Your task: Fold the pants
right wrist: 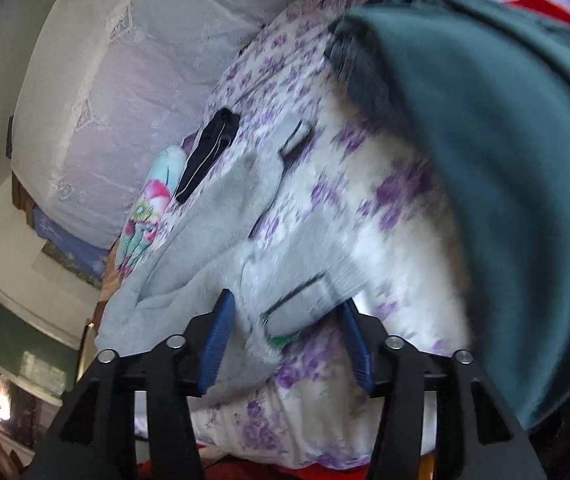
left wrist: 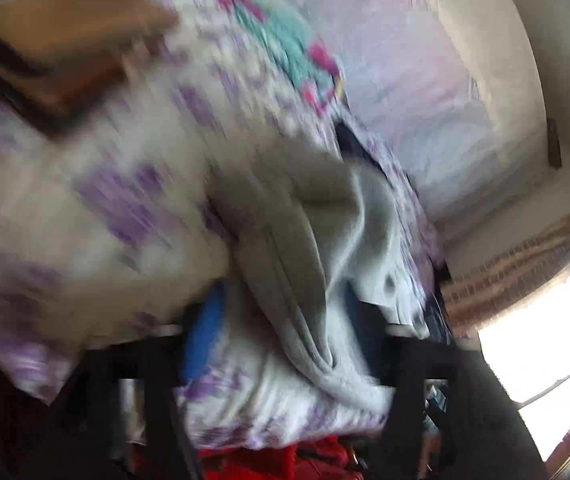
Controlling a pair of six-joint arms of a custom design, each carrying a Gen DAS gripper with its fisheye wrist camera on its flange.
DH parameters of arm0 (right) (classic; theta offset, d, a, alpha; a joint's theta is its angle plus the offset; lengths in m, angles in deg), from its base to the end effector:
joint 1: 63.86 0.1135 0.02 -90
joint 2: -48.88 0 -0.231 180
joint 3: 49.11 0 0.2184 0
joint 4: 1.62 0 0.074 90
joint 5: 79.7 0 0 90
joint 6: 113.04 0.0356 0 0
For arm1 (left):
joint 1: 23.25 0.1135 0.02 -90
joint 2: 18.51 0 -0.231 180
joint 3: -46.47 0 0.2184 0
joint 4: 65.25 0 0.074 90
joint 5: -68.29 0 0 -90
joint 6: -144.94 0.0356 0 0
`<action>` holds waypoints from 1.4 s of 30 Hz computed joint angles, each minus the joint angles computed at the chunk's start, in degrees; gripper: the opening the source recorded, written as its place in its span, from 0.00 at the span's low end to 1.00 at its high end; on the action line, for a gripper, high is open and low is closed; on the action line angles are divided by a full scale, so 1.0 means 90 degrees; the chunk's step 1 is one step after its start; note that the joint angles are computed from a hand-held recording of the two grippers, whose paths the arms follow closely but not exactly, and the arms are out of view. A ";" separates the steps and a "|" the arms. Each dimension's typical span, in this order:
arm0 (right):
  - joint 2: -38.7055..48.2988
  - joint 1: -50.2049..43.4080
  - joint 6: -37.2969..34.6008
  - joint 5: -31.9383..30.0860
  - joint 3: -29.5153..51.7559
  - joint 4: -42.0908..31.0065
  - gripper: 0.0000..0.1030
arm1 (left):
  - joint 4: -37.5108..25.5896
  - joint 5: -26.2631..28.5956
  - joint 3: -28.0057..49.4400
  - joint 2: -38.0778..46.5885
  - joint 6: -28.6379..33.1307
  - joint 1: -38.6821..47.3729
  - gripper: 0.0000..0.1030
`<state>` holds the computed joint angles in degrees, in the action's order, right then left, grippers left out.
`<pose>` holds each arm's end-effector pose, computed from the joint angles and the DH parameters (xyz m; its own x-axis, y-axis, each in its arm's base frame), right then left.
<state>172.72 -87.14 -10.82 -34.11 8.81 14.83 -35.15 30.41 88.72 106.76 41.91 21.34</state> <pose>0.2876 -0.0966 0.0304 -0.7110 0.4705 -0.5225 0.0154 0.7534 0.6574 0.1890 0.1469 0.0088 -0.5327 -0.7196 -0.4454 -0.2179 0.6252 -0.7494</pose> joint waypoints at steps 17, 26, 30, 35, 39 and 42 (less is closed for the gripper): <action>0.3189 0.1764 0.0884 0.0725 0.7491 -0.4590 0.82 | -0.7898 -0.0886 0.8352 0.2561 0.0928 -0.1990 0.88; 0.4772 0.2538 -0.0442 0.1690 1.0944 -0.7133 0.46 | -0.8793 -0.1461 0.9354 0.3057 0.1940 -0.2551 0.71; 0.4140 0.2634 -0.0434 0.1801 0.9744 -0.6085 0.20 | -0.7993 -0.1577 0.8416 0.2431 0.1932 -0.2567 0.49; 0.2823 0.2724 -0.0291 0.1750 0.8479 -0.4842 0.18 | -0.6735 -0.1611 0.7215 0.1148 0.1549 -0.2513 0.42; 0.1054 0.2462 -0.0544 0.1176 0.5952 -0.2684 0.18 | -0.5339 -0.1232 0.5698 -0.0157 0.1210 -0.2250 0.38; 0.0458 0.2131 -0.1532 0.1275 0.4565 -0.2577 0.24 | -0.4543 -0.1348 0.4490 -0.0584 0.1566 -0.1963 0.41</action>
<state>176.84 -67.96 -24.60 -22.64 49.89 -8.37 -76.04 18.28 129.13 101.50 56.00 3.67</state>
